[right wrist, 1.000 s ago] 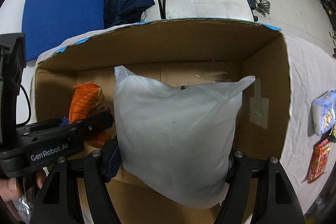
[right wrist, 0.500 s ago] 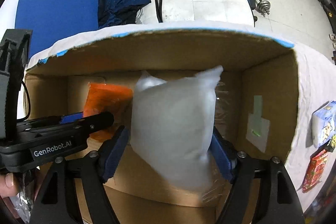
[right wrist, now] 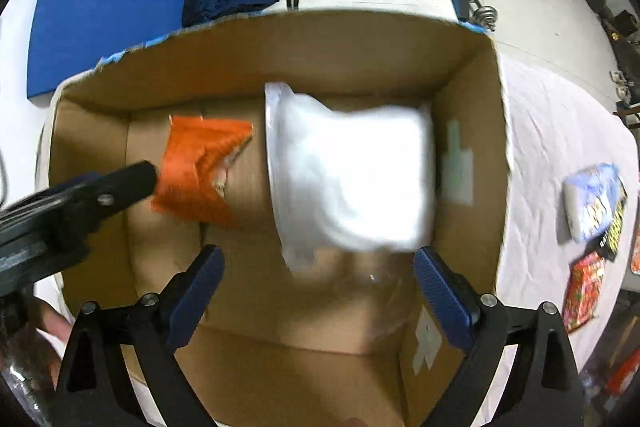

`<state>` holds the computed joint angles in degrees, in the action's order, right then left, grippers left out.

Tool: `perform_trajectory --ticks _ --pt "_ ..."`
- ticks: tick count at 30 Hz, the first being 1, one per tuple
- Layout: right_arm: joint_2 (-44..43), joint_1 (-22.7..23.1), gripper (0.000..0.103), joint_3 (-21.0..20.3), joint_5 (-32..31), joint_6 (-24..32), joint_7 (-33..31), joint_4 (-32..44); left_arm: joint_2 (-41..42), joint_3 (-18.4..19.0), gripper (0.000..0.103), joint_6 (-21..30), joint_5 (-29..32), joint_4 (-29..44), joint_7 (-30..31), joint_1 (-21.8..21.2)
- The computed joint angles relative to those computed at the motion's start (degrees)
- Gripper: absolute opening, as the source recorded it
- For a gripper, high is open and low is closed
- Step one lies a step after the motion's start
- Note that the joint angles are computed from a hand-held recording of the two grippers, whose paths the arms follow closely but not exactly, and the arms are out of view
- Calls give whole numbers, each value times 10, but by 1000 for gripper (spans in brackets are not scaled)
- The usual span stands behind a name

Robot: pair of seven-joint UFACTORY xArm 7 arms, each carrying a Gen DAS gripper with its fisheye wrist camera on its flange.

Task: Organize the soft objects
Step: 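Raise both open tools out of the box and back over the table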

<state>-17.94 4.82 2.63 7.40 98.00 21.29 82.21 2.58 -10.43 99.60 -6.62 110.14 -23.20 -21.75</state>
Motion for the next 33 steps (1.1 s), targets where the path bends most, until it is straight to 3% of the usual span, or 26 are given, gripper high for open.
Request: perform_trajectory --ticks 4,7,15,24,33 --pt "-28 4 103 15 -30 12 11 -3 -52 -8 99 -11 50 -28 18 -7" --pt "-56 7 103 25 -46 17 18 0 -90 -4 99 -19 49 -52 31 5" --pt "-95 11 103 45 -71 50 36 57 -151 -35 99 -21 78 -59 5 9" --pt "-137 11 103 70 -67 118 64 138 -182 -63 99 16 97 -15 -16 14" --pt "-140 8 103 79 -47 171 86 226 -170 -116 99 61 123 83 -31 10"
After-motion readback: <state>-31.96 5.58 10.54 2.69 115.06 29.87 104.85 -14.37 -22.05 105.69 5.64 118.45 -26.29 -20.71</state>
